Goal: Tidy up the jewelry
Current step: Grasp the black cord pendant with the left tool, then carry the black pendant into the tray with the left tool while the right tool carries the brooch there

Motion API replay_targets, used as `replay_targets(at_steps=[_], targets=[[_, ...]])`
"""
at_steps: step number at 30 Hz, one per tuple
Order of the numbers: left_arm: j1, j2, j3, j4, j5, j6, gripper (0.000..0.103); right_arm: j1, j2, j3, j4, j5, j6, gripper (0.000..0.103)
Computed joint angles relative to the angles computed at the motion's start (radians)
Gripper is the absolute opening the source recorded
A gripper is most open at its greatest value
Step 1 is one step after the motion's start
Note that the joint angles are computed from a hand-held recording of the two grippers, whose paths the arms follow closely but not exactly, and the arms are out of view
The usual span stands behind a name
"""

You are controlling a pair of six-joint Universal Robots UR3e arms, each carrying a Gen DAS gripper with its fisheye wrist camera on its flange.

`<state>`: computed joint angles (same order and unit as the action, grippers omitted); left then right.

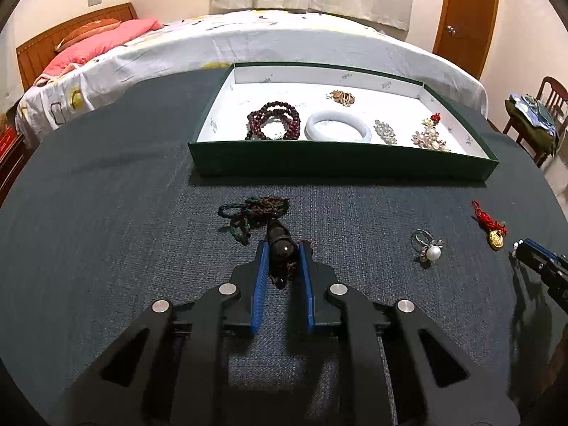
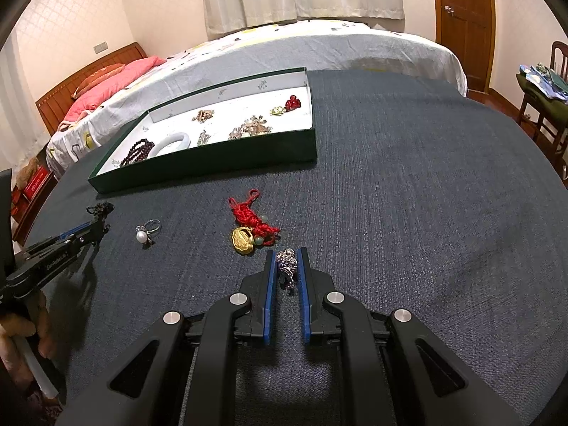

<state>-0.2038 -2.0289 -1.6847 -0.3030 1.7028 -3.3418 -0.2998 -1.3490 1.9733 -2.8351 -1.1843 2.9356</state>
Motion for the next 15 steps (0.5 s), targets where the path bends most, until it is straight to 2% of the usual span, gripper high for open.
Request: replay_targets(at_steps=[15], targets=[[-0.007,0.125,-0.029,0.036,-0.005,0.008,0.017,-0.009,-0.089,-0.02,0.03,0.052,0.006,0.012]])
